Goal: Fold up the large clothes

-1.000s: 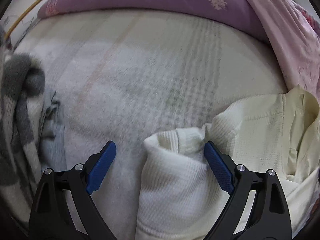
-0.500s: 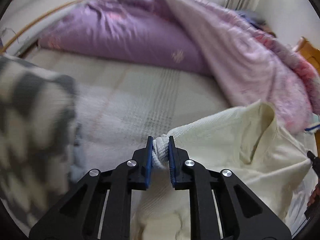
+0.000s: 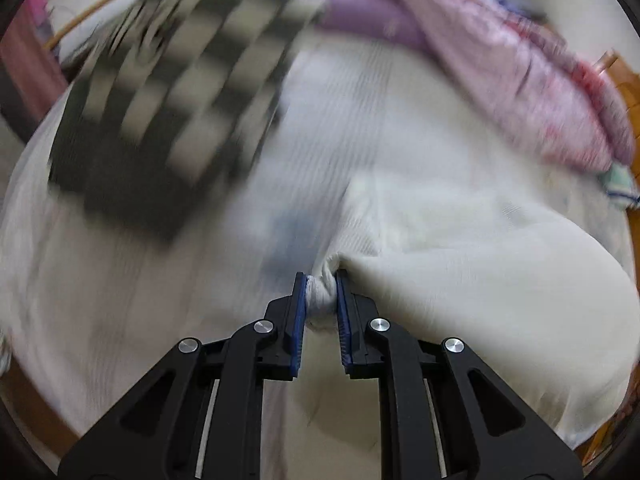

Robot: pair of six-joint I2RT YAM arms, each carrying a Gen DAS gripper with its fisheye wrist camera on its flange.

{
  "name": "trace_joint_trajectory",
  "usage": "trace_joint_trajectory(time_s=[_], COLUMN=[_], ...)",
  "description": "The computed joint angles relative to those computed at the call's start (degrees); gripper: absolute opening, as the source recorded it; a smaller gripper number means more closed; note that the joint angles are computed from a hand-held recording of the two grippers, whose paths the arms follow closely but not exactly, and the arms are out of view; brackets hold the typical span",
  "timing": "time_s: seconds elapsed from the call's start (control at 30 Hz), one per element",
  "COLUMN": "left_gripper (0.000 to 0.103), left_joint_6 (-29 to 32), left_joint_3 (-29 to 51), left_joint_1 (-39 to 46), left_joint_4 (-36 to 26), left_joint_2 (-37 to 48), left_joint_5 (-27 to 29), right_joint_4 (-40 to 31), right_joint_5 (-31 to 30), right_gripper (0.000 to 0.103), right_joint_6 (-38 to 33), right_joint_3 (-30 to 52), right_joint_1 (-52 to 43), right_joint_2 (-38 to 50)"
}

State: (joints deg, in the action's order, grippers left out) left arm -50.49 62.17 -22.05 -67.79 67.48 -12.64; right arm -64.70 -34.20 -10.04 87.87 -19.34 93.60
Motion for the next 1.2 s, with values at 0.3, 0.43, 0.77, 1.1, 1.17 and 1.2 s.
trace_joint_trajectory(time_s=[0.3,0.43,0.77,1.1,1.17,1.2], left_gripper=[0.062,0.075,0.046,0.011,0.011,0.011], left_joint_6=[-29.64,-37.39,-23.4,-22.16,-25.57,-26.96], left_joint_3=[-17.3,-16.29,-16.4,-8.89,-9.29,-9.98], left_joint_1=[-11.33,-14.45,-1.74,-6.21,-8.61,-10.1], left_joint_4=[-0.41,-0.74,11.16,-5.87,-8.92,-9.76], left_joint_2=[-18.37,-21.56,-7.38,-16.23,-19.62,-20.09], left_joint_5=[6.53,1.47,6.49,6.31,7.99,8.49], right_joint_4=[1.85,5.55,13.2,-4.69,-9.85,-11.21], right_joint_5=[-0.47,-4.79,-1.66,-0.25,-1.21,-0.12], right_gripper=[0.072,0.073,0.021,0.012,0.012,0.012], right_joint_6=[12.46,17.97,24.71,8.13,4.39,2.85], right_joint_3=[-22.72,-24.41,-22.54,-12.08,-11.13,-11.09], right_joint_1=[-15.51,-14.03,-4.3,-7.63,-10.9,-11.69], right_joint_2=[-9.73,-11.48,-3.67,-10.38,-11.31,-11.66])
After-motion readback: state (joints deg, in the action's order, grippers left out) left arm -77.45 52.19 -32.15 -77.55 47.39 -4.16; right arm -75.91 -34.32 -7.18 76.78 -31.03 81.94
